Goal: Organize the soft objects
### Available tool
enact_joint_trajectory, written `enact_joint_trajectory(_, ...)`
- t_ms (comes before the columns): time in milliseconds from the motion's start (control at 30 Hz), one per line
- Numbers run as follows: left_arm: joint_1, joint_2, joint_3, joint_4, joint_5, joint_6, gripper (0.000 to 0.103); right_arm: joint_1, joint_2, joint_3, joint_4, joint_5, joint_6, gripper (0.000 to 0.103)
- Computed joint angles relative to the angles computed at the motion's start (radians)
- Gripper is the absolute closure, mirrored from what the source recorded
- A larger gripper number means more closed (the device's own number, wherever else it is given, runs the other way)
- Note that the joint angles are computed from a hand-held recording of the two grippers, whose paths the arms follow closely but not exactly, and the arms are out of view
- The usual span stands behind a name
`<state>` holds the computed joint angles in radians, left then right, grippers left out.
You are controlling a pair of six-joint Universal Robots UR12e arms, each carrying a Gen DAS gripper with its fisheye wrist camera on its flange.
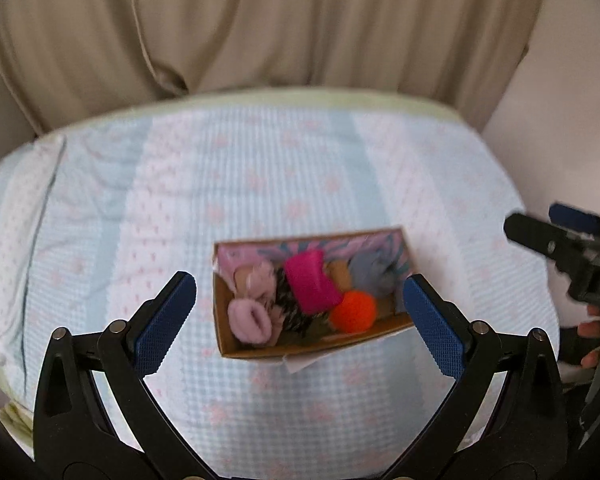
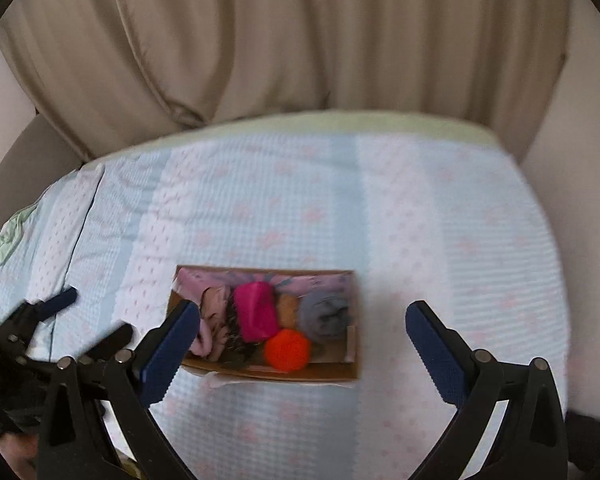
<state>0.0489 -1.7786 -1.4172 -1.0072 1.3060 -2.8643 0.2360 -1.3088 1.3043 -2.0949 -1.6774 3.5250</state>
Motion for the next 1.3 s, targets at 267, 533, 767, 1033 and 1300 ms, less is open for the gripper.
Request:
enact_joint_trajectory(267,-0.013,0.119,-0.058,0.135,0.003,-0.087,0.0,0.013,-0.126,0.09,-0.08,-0.107,-0.033,0.001)
enact_joint_trajectory(533,-0.03,0.211,-0.152,0.272,0.019,-0.161,0.0,0.024,-0.209,0.177,-0.175,-0.184,-0.066,0.001)
enact_joint_trajectory(767,-0.052,0.237,-0.185,0.344,0.057,-0.169,0.0,0.018,-0.241,0.214,-0.222,-0.212,-0.073,0.001)
enact_joint_trajectory(1033,-0.062,0.238,-0.186,0.365,0.08,-0.176,0.0,0.011,-0.25,0.223,-0.251,-0.208,-0.082,0.001)
enact_joint_trajectory(1300,-0.063,0.236,-0.187,0.371,0.084,-0.175,0.0,0.006,-0.25,0.223,-0.263,-0.203,-0.082,0.001)
